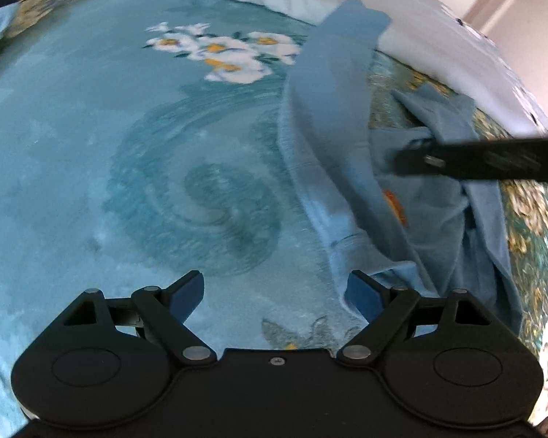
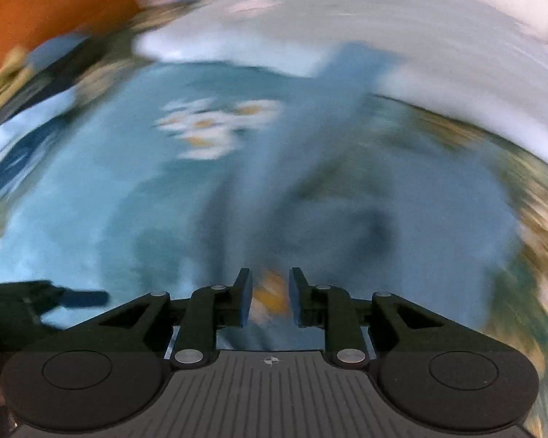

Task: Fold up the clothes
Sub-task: 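Grasp the shirt hem with the left gripper while the right gripper holds another edge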

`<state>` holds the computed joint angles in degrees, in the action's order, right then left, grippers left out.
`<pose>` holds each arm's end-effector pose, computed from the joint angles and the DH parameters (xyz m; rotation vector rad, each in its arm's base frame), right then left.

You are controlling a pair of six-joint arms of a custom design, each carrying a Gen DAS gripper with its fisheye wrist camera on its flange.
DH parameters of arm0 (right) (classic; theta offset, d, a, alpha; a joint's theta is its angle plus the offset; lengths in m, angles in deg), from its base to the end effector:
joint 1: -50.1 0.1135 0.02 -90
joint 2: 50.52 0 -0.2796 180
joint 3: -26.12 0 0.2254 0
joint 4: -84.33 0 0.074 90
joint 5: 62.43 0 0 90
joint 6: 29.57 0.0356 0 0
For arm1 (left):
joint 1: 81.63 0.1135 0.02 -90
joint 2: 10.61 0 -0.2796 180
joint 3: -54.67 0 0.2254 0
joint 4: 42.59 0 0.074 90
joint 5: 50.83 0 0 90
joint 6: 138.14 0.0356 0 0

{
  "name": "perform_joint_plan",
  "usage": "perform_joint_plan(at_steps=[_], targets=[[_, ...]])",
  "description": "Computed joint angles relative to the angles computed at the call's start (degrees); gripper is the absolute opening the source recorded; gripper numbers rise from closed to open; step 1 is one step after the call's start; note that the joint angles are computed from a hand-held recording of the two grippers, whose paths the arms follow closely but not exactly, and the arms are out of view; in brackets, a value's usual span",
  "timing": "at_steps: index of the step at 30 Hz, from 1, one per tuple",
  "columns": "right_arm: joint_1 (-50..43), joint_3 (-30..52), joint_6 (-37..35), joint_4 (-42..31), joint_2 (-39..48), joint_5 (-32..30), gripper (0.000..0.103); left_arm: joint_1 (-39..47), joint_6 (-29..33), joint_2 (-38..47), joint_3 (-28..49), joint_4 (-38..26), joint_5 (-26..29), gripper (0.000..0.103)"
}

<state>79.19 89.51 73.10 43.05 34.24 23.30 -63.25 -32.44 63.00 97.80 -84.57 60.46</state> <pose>0.2213 0.1261 0.2125 -0.4102 2.6717 0.3285 0.1632 0.0406 0.1652 0.0152 2.7210 -0.3658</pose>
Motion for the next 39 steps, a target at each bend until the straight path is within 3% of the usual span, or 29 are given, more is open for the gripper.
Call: perform_joint_plan(at_steps=[4, 10, 13, 14, 15, 17, 21, 27, 30, 35, 37, 39], targets=[[2.57, 11.31, -6.13, -1.15, 15.51, -4.42, 0.023, 3.86, -0.89, -1.29, -0.33, -0.75, -0.49, 0.085], [6.22, 19.22, -7.42, -6.69, 24.74, -1.73, 0.029, 9.46, -1.44, -1.93, -0.31, -1.21, -0.70, 0.085], [6.64, 18.06, -7.95, -7.01, 25.56, -0.63, 0.028, 10.37, -2.47, -2.27, -0.53, -1.08, -0.90, 0.085], [6.43, 17.85, -7.67, -7.16, 25.57, -1.25, 0.024, 10.49, -2.85, -2.44, -0.56, -1.13, -0.92, 0.085], [5.79, 17.36, -6.97, -7.03, 25.21, -2.61, 0.012, 10.54, -3.00, -2.75, -0.63, -1.22, -0.81, 0.085], [3.84, 17.19, -5.42, -6.86, 24.43, -5.59, 0.006, 10.18, -3.19, -3.45, -0.79, -1.27, -0.62, 0.085], [-0.76, 18.73, -3.07, -4.16, 22.11, -12.03, 0.005, 7.28, -5.97, -4.21, -1.14, 0.09, -0.21, 0.085], [-4.77, 29.36, -1.74, -3.34, 24.48, -11.15, 0.005, 0.45, -14.38, -1.32, -0.73, 6.55, 1.69, 0.086], [-5.93, 34.94, -5.56, -4.72, 27.99, -8.24, 0.005, -2.89, -18.79, 2.66, 0.35, 10.16, 2.23, 0.086], [-7.93, 39.49, -14.68, -10.17, 30.59, -11.14, 0.010, -6.82, -22.08, 8.39, 3.11, 11.09, 2.99, 0.086], [-9.34, 39.94, -21.08, -12.27, 29.33, -13.06, 0.026, -8.52, -23.45, 9.76, 3.74, 10.77, 2.94, 0.086], [-10.33, 41.23, -28.48, -14.66, 28.25, -13.54, 0.034, -9.85, -25.84, 10.67, 3.71, 10.87, 3.40, 0.085]])
